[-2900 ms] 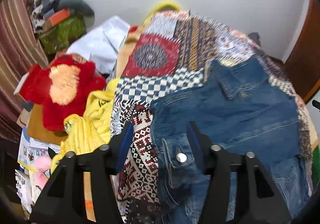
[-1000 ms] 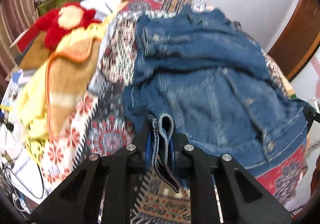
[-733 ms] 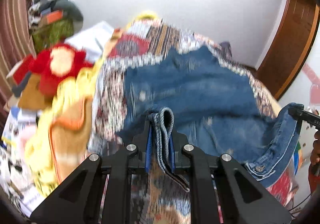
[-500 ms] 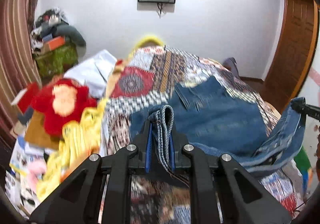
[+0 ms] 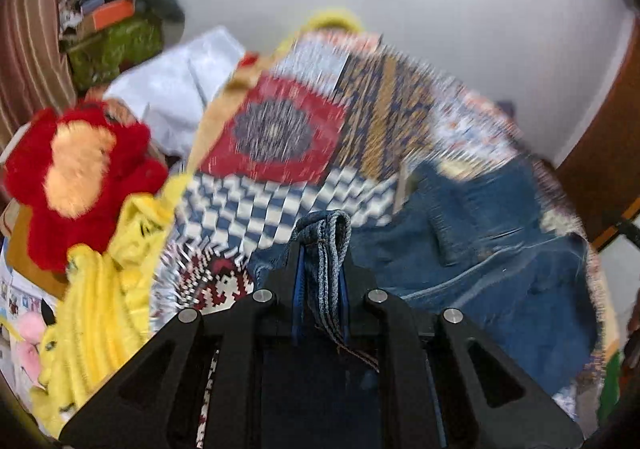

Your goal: Fold large clothes

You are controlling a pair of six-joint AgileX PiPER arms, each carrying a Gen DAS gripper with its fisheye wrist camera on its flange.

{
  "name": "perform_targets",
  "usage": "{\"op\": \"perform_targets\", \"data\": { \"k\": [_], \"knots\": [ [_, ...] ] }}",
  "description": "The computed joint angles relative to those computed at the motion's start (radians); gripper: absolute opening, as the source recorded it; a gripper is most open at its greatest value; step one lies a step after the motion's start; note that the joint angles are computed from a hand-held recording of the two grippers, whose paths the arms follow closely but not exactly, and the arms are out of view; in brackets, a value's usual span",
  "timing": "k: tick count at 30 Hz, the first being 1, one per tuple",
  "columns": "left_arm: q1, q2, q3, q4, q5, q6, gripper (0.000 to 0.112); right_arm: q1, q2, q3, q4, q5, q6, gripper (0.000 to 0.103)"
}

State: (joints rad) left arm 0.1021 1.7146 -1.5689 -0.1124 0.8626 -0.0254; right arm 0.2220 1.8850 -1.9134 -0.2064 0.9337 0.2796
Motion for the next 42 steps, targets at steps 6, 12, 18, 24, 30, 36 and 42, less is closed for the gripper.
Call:
{"op": "perform_targets", "data": {
  "k": [6, 12, 18, 24, 30, 36, 42],
  "knots": [
    [0.007, 0.134, -0.007, -0.013, 0.013, 0.024, 0.018, -0.041, 0.046, 0.079, 0.045, -0.042, -0.058, 0.009],
    [-0.033, 0.114, -0.100, 0.060, 0.118, 0.056, 0.029, -0.032, -0.041, 0.193, 0.102, -0.091, -0.160, 0.010],
    [-0.011, -0.057, -0.083, 0.042, 0.068, 0.094, 0.088, 0.052, -0.109, 0.192, 0.092, -0.069, -0.195, 0.010],
    [-0.021, -0.100, -0.030, 0.058, 0.124, 0.169, 0.099, 0.091, -0.080, 0.095, 0.255, 0.063, -0.240, 0.010],
    [-0.110, -0.063, 0.137, 0.296, 0.073, 0.102, 0.099, 0.168, 0.006, 0.047, 0.298, 0.141, -0.255, 0.010],
    [-0.107, 0.035, 0.126, 0.333, 0.030, 0.050, 0.099, 0.238, 0.109, 0.013, 0.214, 0.155, -0.271, 0.010],
    [-0.030, 0.179, -0.082, 0.213, 0.057, 0.056, 0.103, 0.226, 0.117, 0.025, 0.184, 0.045, -0.282, 0.010]
  ]
}}
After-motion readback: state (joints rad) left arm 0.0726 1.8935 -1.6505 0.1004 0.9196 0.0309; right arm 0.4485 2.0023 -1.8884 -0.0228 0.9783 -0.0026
